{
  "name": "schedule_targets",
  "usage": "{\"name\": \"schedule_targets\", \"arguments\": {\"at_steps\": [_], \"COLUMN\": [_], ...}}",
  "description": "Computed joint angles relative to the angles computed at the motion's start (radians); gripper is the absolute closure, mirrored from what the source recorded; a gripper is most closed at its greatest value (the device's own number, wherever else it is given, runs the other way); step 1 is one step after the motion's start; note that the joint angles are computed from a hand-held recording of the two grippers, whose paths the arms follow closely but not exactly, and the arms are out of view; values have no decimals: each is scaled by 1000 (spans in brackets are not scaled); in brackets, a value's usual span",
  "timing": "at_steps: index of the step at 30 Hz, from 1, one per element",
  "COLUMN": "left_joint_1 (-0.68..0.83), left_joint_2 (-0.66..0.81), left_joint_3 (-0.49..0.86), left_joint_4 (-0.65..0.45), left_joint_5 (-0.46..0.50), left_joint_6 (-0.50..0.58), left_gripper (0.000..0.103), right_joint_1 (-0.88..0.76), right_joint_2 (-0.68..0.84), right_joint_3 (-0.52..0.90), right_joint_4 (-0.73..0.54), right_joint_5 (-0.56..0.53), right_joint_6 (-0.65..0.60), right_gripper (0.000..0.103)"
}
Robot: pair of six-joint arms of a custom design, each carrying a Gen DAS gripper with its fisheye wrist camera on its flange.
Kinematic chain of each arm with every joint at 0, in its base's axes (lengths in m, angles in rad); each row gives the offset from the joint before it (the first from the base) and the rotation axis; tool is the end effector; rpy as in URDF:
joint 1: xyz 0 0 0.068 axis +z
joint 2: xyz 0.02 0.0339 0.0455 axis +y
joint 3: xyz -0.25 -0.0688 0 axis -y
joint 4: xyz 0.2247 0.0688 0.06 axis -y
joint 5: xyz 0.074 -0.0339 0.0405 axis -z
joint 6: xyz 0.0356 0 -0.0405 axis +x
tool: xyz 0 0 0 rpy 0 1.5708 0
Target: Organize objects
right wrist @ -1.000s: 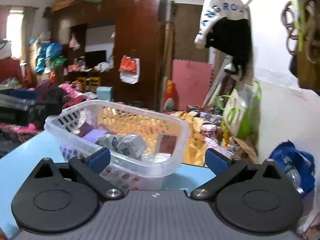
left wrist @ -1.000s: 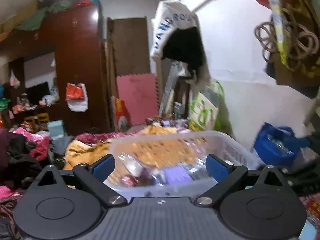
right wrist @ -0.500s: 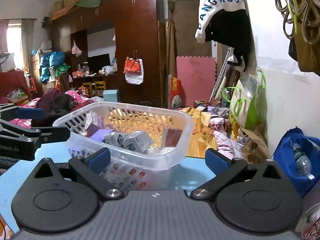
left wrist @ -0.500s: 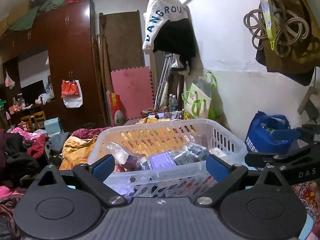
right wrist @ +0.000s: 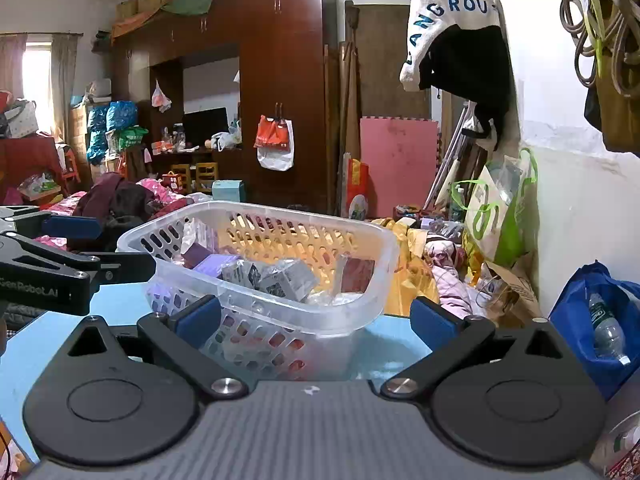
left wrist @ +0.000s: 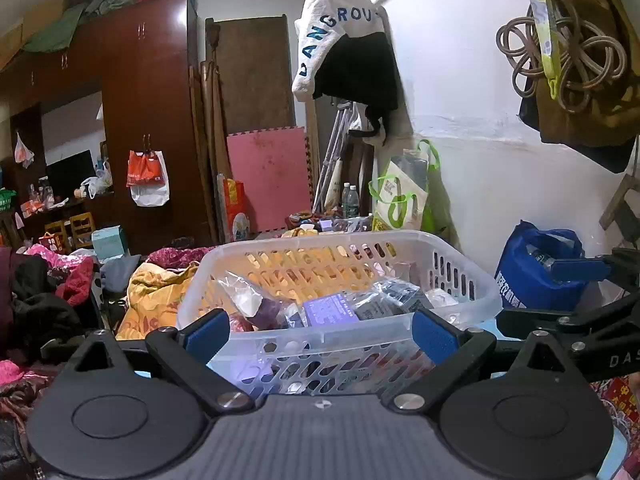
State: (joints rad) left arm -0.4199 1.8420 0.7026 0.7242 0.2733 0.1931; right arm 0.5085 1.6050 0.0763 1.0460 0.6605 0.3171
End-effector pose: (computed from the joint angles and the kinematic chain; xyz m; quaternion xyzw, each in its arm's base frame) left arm 0.3015 -0.1451 0.1317 0.3213 0.7687 -0.1746 0.5247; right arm 0.1752 0.0726 0.0940 0.0897 0.8217 -0.0577 0.5598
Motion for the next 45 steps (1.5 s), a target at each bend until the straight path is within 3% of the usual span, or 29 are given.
{"name": "schedule_targets", "arguments": {"at_steps": [45], "left_joint_1": [10], "left_joint_2": [22], "left_joint_3": [23], "left_joint_4": [-30], "left_joint_5": [3], "left_joint_6": [-28], "left_gripper": [4], "right_joint_1": [-31], "right_joint_2": [-72], "right_joint_3": [-19], "right_joint_4": [-36], "right_joint_5": [-27], "right_joint_6": [1], "right_gripper": [0]}}
